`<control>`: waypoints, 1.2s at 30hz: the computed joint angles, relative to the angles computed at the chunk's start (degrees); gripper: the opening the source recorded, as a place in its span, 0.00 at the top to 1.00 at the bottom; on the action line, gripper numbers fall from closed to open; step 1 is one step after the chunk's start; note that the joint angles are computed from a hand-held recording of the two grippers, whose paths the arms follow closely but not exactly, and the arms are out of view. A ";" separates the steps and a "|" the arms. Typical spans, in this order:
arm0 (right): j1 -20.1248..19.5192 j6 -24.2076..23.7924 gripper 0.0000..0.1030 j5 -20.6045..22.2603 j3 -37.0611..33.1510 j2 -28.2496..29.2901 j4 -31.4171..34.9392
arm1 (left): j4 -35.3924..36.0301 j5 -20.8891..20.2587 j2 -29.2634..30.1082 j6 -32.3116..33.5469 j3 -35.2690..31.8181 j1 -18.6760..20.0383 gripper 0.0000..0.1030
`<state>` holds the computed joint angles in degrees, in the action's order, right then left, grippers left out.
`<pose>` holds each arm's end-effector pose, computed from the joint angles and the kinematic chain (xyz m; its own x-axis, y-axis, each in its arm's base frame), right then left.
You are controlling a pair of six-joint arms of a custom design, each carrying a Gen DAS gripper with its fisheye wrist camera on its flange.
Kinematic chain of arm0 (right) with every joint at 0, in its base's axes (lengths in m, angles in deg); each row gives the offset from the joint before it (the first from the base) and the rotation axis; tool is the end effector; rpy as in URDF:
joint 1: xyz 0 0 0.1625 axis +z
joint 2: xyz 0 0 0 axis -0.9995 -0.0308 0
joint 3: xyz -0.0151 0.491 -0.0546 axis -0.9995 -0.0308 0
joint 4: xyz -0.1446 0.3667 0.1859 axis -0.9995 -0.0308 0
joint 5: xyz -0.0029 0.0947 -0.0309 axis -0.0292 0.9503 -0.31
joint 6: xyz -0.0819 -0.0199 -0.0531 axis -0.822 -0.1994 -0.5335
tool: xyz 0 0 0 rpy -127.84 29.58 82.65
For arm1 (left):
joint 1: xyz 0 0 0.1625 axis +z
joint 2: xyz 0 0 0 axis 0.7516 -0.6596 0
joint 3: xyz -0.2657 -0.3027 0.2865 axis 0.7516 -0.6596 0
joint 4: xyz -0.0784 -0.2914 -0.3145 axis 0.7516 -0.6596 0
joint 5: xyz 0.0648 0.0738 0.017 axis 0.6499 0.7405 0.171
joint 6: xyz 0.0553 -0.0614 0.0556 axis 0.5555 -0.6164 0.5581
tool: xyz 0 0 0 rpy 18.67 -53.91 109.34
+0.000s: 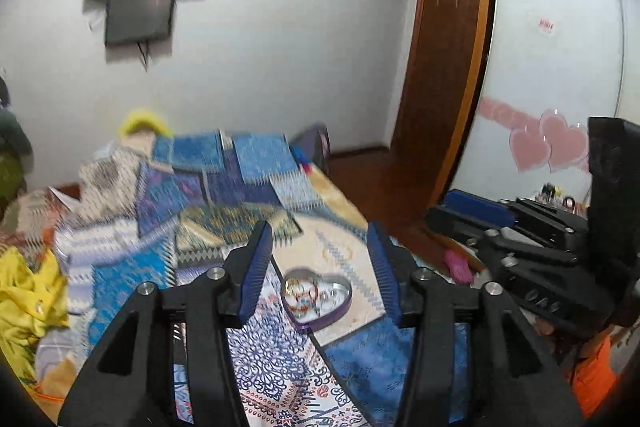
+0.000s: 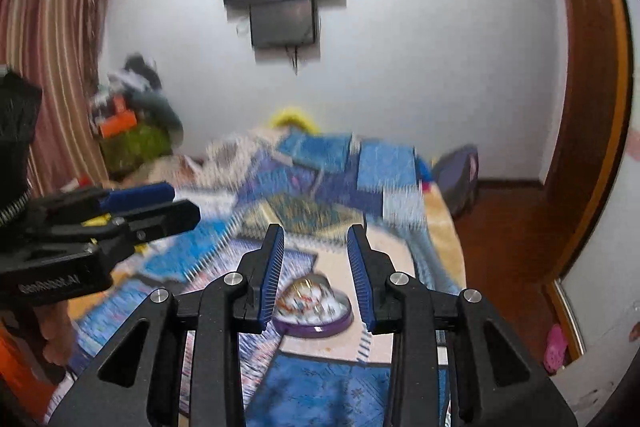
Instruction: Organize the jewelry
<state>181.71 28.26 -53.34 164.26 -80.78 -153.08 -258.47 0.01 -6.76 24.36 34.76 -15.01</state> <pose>0.1676 -0.4900 0.3073 -0.6441 -0.5221 0.5591 -0.7595 0.3491 -0.5489 -0.3545 -0.4955 0.1117 -0.7680 0.1682 -0.6180 0.6225 0.4232 -0.6583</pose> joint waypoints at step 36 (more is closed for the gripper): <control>1.28 1.65 0.06 5.18 15.15 -4.08 -30.56 | -37.02 21.01 6.13 17.46 6.90 -17.13 0.01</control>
<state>182.98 29.92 -48.15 179.41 -84.87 -183.64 -295.49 21.02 -0.64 41.81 41.66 -32.14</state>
